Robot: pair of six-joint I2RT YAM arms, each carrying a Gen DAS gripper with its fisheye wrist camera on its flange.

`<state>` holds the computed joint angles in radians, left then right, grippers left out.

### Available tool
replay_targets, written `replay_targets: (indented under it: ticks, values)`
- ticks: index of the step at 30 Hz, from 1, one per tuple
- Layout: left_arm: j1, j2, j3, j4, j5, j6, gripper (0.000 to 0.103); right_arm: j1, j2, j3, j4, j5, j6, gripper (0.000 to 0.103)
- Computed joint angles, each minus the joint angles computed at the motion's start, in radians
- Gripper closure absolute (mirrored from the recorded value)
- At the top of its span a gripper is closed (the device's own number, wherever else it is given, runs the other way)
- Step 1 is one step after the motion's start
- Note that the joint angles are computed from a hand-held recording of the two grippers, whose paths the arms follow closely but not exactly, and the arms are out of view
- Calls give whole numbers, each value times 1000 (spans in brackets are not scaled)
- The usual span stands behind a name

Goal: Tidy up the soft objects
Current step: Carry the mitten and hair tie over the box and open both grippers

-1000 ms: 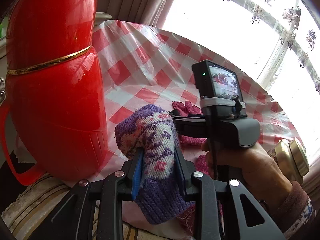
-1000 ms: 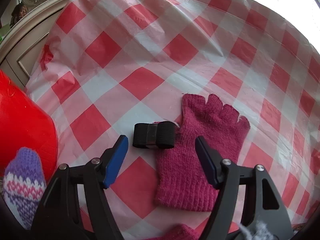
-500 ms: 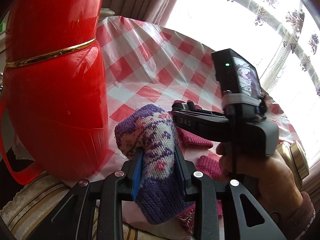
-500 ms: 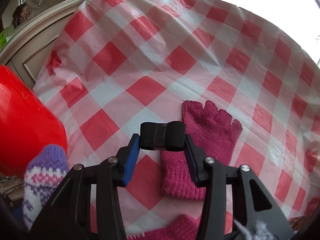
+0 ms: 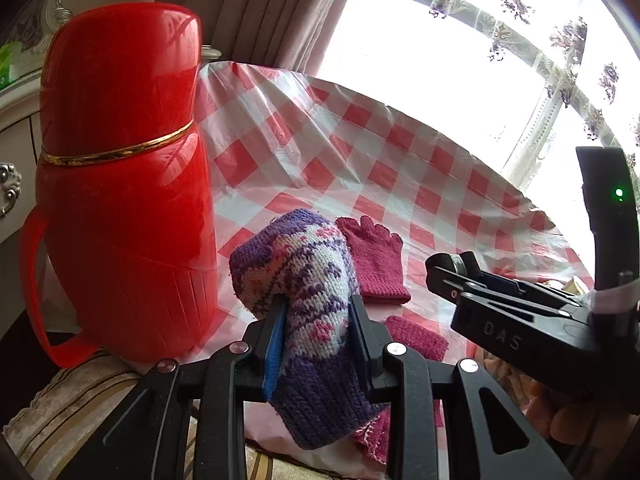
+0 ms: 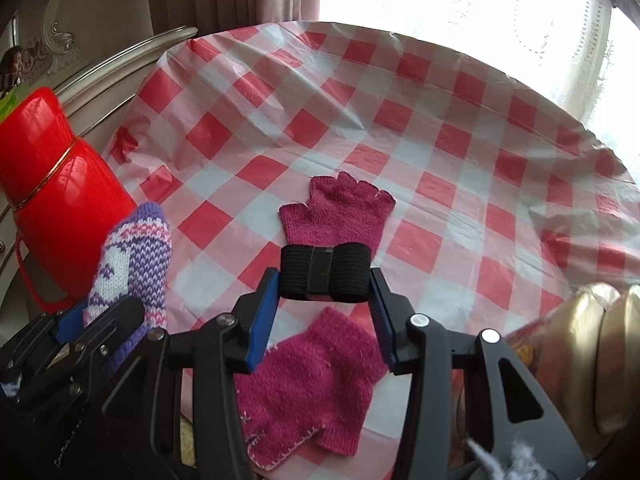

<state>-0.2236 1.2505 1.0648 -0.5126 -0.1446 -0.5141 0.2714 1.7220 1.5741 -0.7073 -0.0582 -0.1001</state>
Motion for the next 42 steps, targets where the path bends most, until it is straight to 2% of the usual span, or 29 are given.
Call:
replay_targets:
  ticks: [6,13,17,21,27,31,39,41,42]
  values:
    - [-63,-52,11,-34,11,14,72,-34,-205,-156,-17,25,23,55]
    - [-183,-86,36,-73,34,7,72,-188,-460,-319,-86,-35,20,55]
    - [-286,-84,64,-92,40,6,72,-364,-594,-384,-147,-119,-28,55]
    - [-406,-59,101,-89,46,7,72,-635,-683,-420,-226,-235,-149,55]
    - [-607,35,189,-70,44,20,71,-1117,-681,-407,-346,-426,-403,54]
    - [-733,126,270,-62,46,35,70,-1356,-625,-377,-389,-493,-526,54]
    - [-889,296,412,-64,90,59,70,-1631,-533,-334,-400,-553,-663,54]
    - [-910,333,445,-68,122,77,65,-1670,-519,-329,-389,-553,-670,53]
    - [-920,354,466,-77,147,93,59,-1686,-512,-327,-382,-547,-671,53]
